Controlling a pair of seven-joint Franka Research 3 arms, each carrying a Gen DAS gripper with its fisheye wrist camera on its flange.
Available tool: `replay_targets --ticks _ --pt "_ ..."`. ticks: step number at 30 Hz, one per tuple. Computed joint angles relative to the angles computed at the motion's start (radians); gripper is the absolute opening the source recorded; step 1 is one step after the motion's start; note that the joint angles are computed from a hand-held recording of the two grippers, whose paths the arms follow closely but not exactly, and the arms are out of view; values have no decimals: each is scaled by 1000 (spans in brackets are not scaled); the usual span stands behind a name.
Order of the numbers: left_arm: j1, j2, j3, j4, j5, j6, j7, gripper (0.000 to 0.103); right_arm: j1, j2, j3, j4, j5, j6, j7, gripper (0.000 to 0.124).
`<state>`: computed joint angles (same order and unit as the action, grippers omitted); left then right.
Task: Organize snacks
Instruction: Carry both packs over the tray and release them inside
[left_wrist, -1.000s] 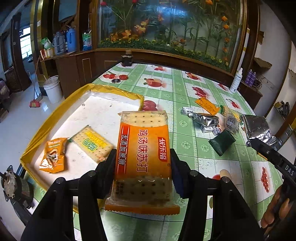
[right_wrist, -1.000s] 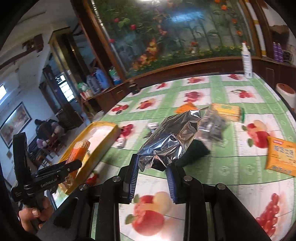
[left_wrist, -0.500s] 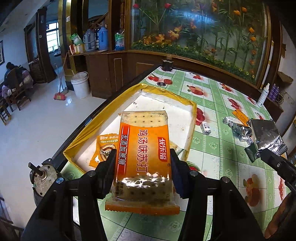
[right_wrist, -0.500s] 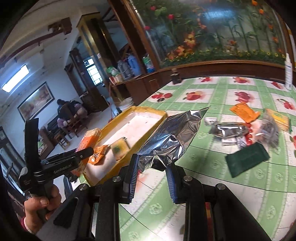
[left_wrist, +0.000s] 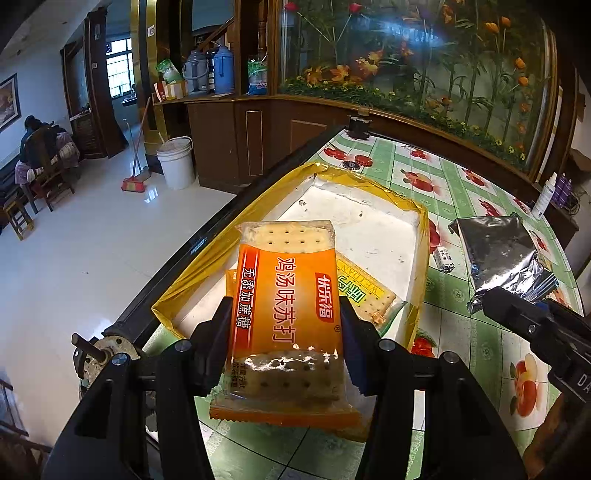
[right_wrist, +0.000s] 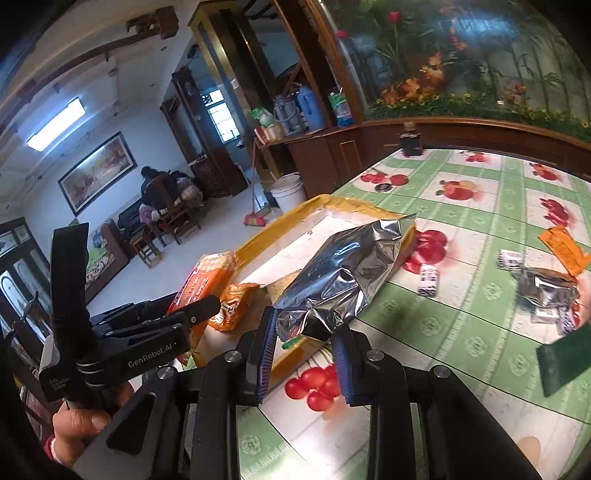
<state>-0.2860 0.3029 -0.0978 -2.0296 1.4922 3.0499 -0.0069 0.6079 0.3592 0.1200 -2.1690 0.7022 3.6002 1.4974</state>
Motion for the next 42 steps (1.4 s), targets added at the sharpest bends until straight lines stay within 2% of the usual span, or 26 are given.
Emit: replay_targets --ticks 11,25,31,33,34,37,40,42 --pt "-10 38 11 20 -164 -19 156 53 12 113 -50 188 -61 -121 -20 29" --pt "-57 87 63 46 -378 -23 342 53 26 236 -128 357 -178 -262 78 29" --pt "-67 89 74 39 -450 -26 399 53 97 261 -224 390 -224 -326 142 34" --pt "-95 81 105 35 -426 -26 365 54 171 265 -314 387 -236 -350 188 37" --pt "-106 76 117 34 -407 -27 346 54 190 260 -334 376 -246 -347 204 37" --pt "-129 61 137 35 -327 -41 274 57 215 245 -362 348 -270 -333 235 37" --pt "-127 43 134 33 -237 -50 189 67 244 226 -393 314 -278 -321 256 39" --pt "-115 33 118 30 -201 -59 155 67 257 214 -403 291 -275 -307 262 51"
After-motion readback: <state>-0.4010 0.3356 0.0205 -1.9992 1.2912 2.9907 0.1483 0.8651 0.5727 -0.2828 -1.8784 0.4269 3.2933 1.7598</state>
